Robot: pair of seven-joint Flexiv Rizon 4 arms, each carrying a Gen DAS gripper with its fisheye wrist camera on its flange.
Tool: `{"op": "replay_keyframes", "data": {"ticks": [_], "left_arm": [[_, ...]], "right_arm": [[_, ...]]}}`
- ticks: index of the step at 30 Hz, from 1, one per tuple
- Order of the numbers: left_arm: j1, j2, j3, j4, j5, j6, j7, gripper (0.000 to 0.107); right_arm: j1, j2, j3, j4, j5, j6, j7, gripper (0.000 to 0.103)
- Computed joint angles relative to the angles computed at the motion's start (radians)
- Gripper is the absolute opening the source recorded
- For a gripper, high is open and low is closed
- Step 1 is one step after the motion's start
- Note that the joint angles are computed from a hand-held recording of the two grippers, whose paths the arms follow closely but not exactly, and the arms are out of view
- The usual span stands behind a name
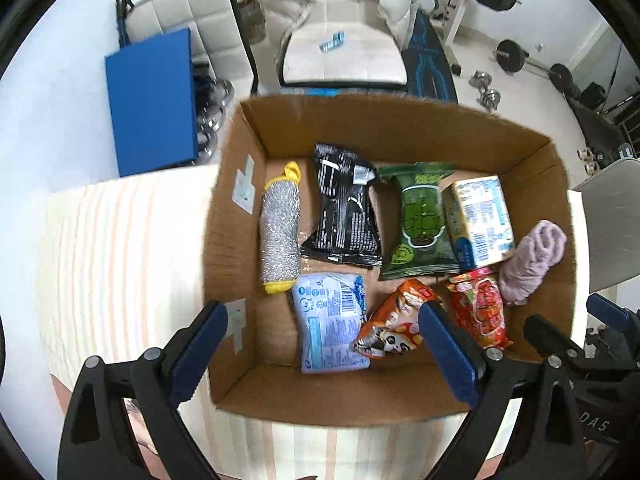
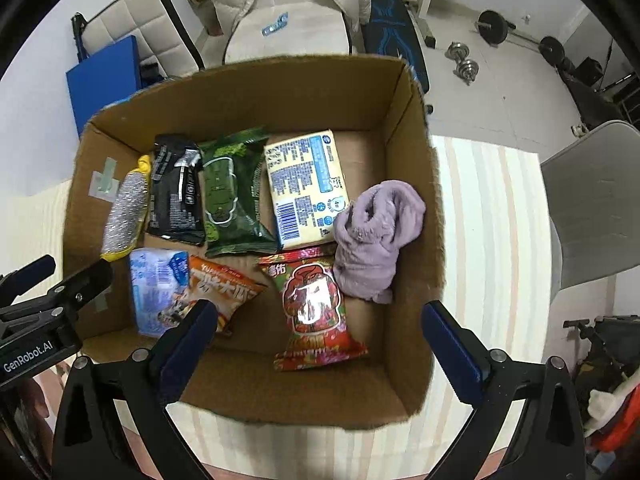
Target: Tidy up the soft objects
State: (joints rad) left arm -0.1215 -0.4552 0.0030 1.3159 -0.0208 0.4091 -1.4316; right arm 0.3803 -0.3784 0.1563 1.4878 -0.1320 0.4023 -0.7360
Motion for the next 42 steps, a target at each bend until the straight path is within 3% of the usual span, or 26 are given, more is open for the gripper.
{"op": "replay_keyframes", "data": {"ticks": [12, 21, 33, 42], "left_arm": [[0.011, 0.329, 0.007, 0.283, -0.03, 0.158, 0.017, 0.098], [0.036, 0.543, 0.007, 0.376, -0.041, 0.125, 0.03, 0.098], [0.039, 0.707, 0.007, 0.433, -0.11, 0.035, 0.068, 0.098], [0.04, 0.761, -0.002, 0.458, -0.104, 0.062, 0.069, 0.098]], "right_arm": [[0.044, 0.245, 0.041, 0.175, -0.133, 0.066, 0.123, 0.103], [0.068, 0.457, 0.119, 0.242, -0.206, 0.013, 0.226, 0.103], [0.094, 0.609, 0.207, 0.201, -0.249, -0.134, 0.29, 0.103], [0.1, 0.651, 0.246, 0.171, -0.26, -0.223, 0.297, 0.103]]}}
